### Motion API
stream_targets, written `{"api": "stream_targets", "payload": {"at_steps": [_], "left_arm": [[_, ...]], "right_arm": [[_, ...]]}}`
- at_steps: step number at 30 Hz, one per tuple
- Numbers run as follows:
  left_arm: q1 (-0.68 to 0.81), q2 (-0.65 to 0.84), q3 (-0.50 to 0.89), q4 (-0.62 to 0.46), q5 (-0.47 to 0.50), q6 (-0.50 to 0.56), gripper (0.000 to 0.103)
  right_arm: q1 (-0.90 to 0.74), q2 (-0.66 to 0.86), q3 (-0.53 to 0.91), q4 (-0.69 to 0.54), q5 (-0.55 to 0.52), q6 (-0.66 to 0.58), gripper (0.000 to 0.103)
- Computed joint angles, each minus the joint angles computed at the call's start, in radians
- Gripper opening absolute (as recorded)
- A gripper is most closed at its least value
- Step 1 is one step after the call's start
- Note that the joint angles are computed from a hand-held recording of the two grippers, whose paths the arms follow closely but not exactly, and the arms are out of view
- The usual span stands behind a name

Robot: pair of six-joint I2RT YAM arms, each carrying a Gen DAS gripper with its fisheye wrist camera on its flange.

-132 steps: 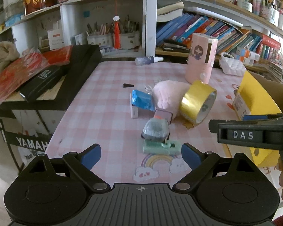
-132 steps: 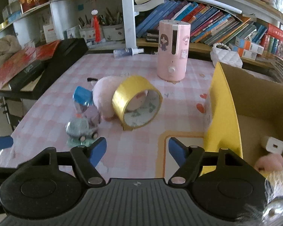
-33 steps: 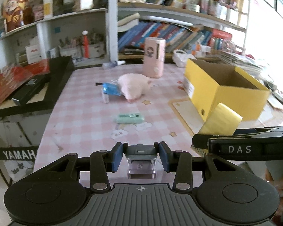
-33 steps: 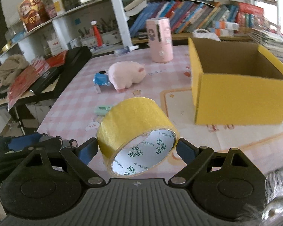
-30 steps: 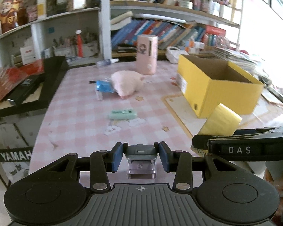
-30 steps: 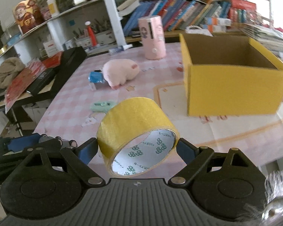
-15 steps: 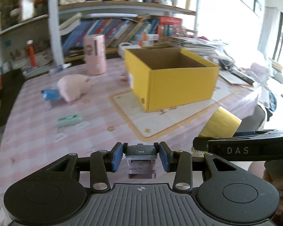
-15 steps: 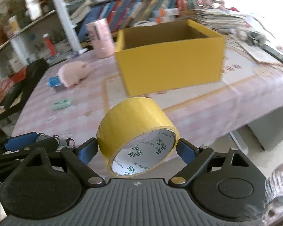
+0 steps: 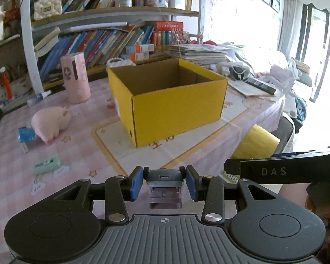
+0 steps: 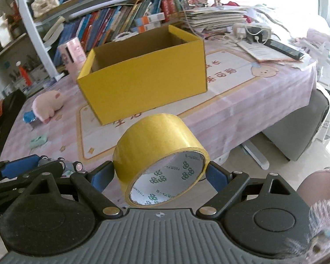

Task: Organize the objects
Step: 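Carry the tape roll in the right tool and toy car in the left tool toward the yellow box, then lower the tape roll into the box and open the right tool while the left tool releases the car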

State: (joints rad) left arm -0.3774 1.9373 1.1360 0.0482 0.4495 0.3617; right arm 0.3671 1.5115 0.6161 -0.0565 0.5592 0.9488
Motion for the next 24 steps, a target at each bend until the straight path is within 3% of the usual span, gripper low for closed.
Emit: {"api": "stream_targets", "payload": {"at_steps": [14, 24], "left_arm": [[-0.053, 0.065, 0.136, 0.058, -0.027, -0.073, 0.04], [-0.107, 0.183, 0.363, 0.094, -0.075, -0.164, 0.04]], "right_arm": [[-0.151, -0.016, 0.026, 0.102, -0.042, -0.218, 0.089], [-0.356, -0.012, 0.131, 0.211, -0.137, -0.481, 0.089]]}}
